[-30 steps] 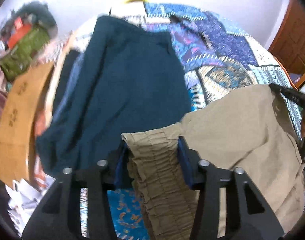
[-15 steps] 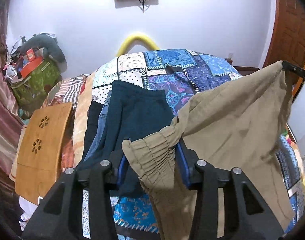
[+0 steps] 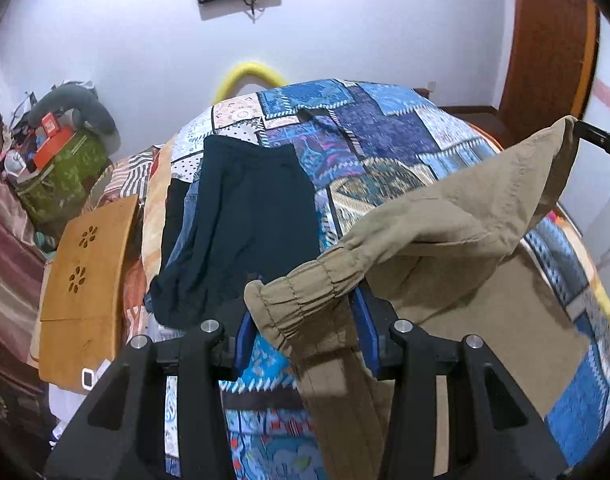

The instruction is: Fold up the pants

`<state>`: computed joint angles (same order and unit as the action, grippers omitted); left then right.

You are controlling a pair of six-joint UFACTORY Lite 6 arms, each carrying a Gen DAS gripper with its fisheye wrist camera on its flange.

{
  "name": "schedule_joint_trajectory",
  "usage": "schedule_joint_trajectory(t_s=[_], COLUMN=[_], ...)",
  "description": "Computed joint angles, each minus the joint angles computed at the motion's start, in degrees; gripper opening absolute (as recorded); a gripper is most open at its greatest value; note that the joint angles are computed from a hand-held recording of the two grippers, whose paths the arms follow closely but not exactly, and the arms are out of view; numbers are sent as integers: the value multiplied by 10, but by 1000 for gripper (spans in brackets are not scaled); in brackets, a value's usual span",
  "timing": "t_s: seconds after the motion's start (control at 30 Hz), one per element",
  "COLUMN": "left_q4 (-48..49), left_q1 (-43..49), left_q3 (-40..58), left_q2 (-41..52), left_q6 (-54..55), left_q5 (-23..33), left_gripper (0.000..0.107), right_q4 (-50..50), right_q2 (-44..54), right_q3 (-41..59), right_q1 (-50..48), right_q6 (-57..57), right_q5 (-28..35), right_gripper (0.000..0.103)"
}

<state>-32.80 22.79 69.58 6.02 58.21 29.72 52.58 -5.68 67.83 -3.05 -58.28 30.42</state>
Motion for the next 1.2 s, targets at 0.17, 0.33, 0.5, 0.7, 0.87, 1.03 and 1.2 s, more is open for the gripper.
schedule_joint_trajectory(t_s=[0.17,0.33,0.5,0.7,0.87,1.03,1.2], left_q4=[-27,-46,-87,-91,-93,-92,-84], left_q1=[19,49,105,148,179,195,172], left_q3=[-104,-187,-223,-243,-273,-300,-299], left_q2=[-80,-145,-172,-163,-175,-229,-287], left_q6=[47,85,138,159,176,196,173], left_q5=[-9,-29,-10,7,8,8,23], left_gripper=[44,44,43,43,43,45,83], right_q4=[13,10,24,26,-28,-61,-73], right_q2=[-112,-211,-272,-330,-376,-450,-449], right_q3=[-127,-234,-306,-392,-446,-467,-444], right_q1=[-26,-80,-152,-223,-239,-240,-174], right_q6=[-36,-65,-89,-109,-89,-75,-10], right_q5=[13,37,88,137,150,188,175], right_gripper=[2,2,2,2,2,2,7])
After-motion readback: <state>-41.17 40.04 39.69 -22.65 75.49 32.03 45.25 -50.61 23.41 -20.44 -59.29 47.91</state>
